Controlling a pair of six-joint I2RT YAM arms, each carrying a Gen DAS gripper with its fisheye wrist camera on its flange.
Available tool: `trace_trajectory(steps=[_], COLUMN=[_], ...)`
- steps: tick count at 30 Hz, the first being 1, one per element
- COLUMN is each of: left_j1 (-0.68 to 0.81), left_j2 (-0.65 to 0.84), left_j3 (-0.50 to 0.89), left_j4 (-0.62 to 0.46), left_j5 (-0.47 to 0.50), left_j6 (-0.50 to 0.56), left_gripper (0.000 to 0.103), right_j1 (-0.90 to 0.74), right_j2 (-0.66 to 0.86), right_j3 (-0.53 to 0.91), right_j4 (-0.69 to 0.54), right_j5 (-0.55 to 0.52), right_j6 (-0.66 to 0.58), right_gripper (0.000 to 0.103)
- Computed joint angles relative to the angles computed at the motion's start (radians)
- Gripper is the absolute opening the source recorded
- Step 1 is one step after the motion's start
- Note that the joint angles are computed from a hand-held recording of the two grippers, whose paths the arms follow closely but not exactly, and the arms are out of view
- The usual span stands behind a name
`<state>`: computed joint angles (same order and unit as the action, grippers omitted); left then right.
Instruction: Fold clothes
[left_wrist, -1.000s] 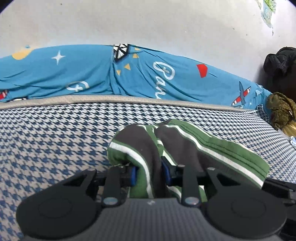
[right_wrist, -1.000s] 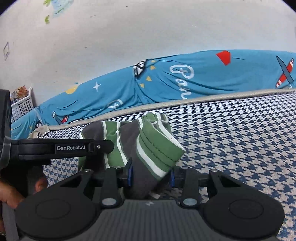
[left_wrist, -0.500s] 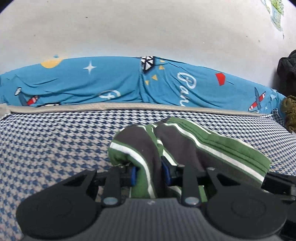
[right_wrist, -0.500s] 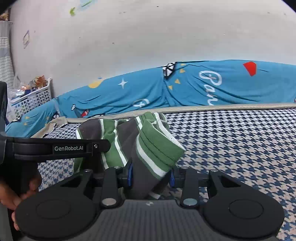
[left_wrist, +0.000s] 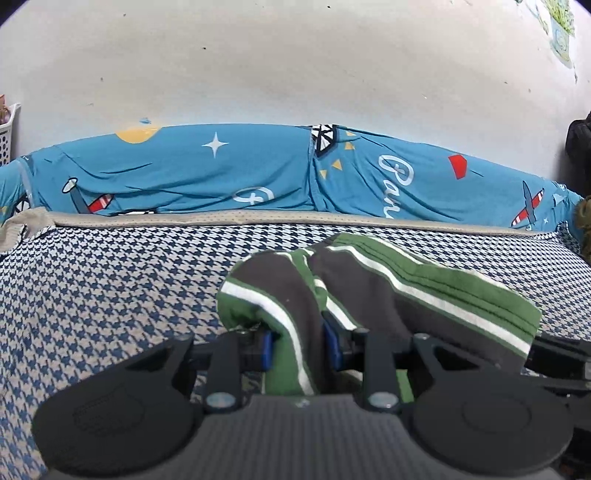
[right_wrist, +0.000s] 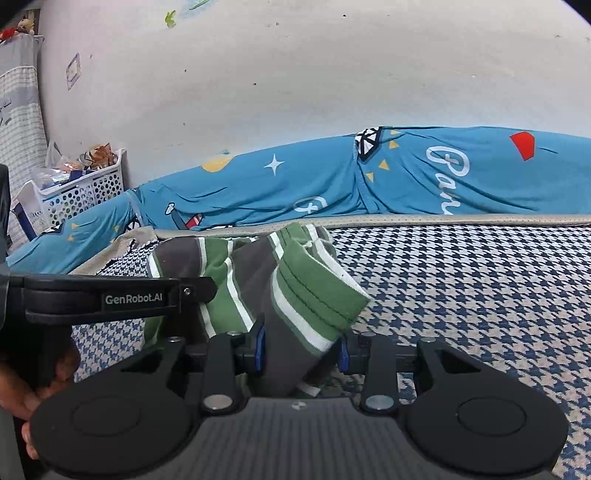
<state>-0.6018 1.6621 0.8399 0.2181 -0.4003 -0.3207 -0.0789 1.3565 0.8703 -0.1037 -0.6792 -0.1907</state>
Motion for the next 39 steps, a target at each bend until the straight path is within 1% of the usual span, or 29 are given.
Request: trace_trajectory(steps=[14,24,29,33,39], left_j1=[0.024,0.075,0.109,0.130,0.158], left_j2=[-0.040,-0.078,-0.075,-0.061,-0.011], left_j3=[-0.041,-0.043,-0.022,0.007,0.065], left_j4=[0.010,0.008,0.010,0.020,0.019], left_j5=[-0.037,-0.056,-0.050,-0.044,-0.030], left_j6=[-0.010,0.006,0.020,0.053,0.097], left_gripper=[0.025,0.025,0.025,0.025,0.025], right_j1=[0.064,0.150,0.182,0.199,0.241], right_j2=[-0.014,0.009,0.044,0.076,0.128], right_j3=[-0.017,0.015,0.055,0.086,0.105], right_j4=[0.025,0.060,0.073,0.092,0.130], right_j5=[0.035,0.086,0.104,0.119,0.190], right_j6=[0.030,0.042,0.051,0.082,0.104], right_gripper=[0.036,0.036,0.036,0.036,0.036])
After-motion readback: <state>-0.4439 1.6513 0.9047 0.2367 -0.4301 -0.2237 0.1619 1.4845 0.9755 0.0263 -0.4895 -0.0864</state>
